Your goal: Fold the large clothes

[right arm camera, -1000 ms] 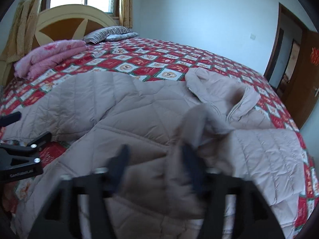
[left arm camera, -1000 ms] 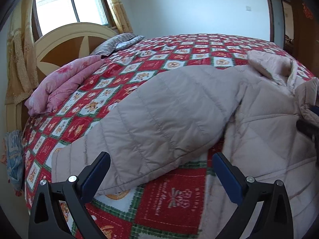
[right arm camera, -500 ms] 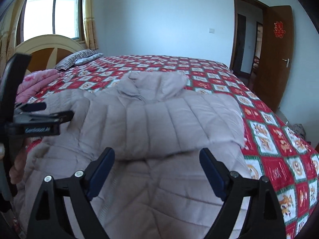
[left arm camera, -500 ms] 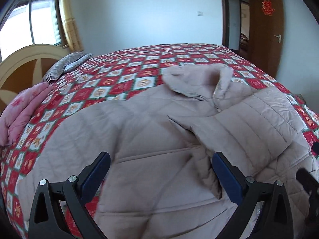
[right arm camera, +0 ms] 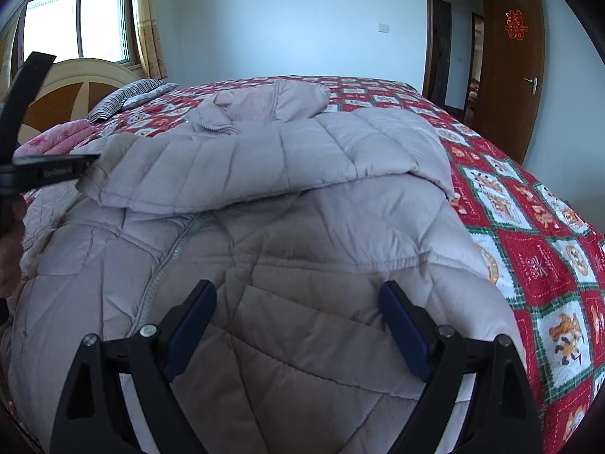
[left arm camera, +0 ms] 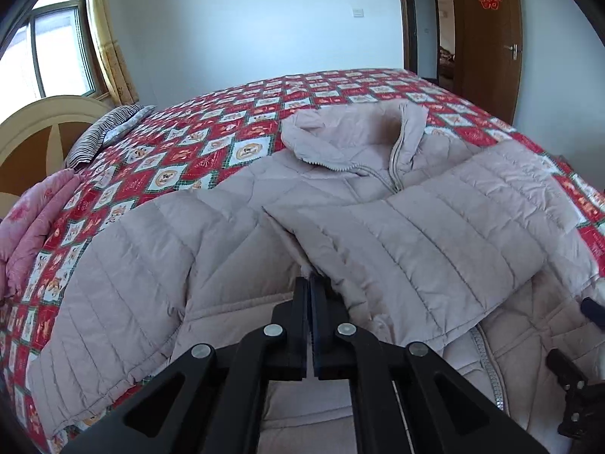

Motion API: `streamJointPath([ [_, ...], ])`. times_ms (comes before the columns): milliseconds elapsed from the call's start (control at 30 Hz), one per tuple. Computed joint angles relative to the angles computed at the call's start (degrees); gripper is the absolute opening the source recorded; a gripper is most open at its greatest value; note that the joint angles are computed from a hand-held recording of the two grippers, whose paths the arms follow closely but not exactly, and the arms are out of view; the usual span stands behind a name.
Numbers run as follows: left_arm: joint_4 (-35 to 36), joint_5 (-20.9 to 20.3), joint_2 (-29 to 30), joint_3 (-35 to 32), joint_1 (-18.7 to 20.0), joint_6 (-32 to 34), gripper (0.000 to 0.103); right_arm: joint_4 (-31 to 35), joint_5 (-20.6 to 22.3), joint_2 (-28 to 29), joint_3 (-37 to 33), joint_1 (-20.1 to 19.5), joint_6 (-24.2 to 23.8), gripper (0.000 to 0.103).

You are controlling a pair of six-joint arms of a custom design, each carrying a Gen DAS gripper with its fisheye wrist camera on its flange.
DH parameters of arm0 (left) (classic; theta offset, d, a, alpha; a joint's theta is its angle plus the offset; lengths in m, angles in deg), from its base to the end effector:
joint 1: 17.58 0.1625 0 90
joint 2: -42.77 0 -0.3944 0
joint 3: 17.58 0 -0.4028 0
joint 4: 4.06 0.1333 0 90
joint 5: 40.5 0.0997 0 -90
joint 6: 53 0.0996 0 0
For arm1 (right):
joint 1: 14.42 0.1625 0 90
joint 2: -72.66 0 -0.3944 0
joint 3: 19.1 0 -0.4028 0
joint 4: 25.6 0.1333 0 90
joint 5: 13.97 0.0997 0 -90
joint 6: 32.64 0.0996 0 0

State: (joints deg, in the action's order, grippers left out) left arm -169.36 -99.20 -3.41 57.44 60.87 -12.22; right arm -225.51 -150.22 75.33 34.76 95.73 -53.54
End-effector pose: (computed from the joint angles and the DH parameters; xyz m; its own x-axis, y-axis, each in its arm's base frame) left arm 0.0299 -0.7780 0.2664 -0.6009 0.2910 -0.7445 0.7005 0.6403 -0.3152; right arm 0.3094 -0.6650 -0.1529 -0.7198 0.0862 0.6889 -0.4948 0.6323 -0.5961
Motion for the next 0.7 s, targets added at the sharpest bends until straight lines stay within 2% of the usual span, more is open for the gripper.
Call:
streamJointPath([
  [100, 1.4, -1.2, -1.0, 0.0, 0.1, -3.3, 0.006, 0.0, -0.8, 1.0, -1.3, 0.0, -1.3, 0.094],
  [133, 3.4, -1.9, -1.4, -0.3, 0.2, -4.8, 0.024, 0.0, -1.0, 1.2, -1.4, 0.0, -1.6, 0.094],
  [167, 3.7, -2.6, -1.7, -0.2, 0.3, -5.8, 0.057, 0.0, -1.0, 1.3, -1.4, -0.1, -1.7, 0.095],
  [233, -1.3, -3.3, -2.1, 1.5, 0.2, -5.3, 0.090, -0.2, -1.0, 1.2, -1.1, -0.1, -1.7, 0.095],
  [267, -2.2, -4.5, -2.2, 1.9, 0.2, -5.2, 0.090, -0.3, -1.0, 1.1, -0.9, -0.2, -1.6, 0.095],
  [433, 2.7, -3.5, 0.5, -0.9, -0.4, -6.3, 0.090, 0.3, -1.3, 1.5, -1.4, -0.3, -1.6, 0.096],
  [467, 2.8, -2.8, 1.3, -1.5, -0.4, -5.8, 0.085, 0.4, -1.3, 1.5, -1.3, -0.4, -1.5, 0.097],
  [500, 2.5, -1.3, 2.3, -2.0, -0.6, -4.3, 0.073, 0.4, -1.1, 1.4, -1.2, -0.5, -1.3, 0.097],
  [533, 3.5, -0.5, 3.1, -2.6, -0.5, -2.9, 0.033, 0.4, -0.9, 1.4, -1.0, -0.5, -1.1, 0.097],
  [567, 6.1, -0.6, 3.4, -3.3, -0.3, -2.9, 0.014, 0.4, -0.7, 1.2, -0.7, -0.6, -0.9, 0.097],
  [600, 6.2, -0.4, 3.4, -3.2, -0.1, -2.9, 0.014, 0.5, -0.6, 1.2, -0.7, -0.7, -0.7, 0.097],
  [633, 5.1, -0.6, 3.2, -2.8, 0.1, -2.1, 0.008, 0.5, -0.4, 1.1, -0.4, -0.8, -0.6, 0.097],
  [700, 2.2, -0.9, 2.3, -1.5, 0.2, -0.1, 0.007, 0.7, -0.2, 1.1, -0.5, -0.9, -0.5, 0.098],
])
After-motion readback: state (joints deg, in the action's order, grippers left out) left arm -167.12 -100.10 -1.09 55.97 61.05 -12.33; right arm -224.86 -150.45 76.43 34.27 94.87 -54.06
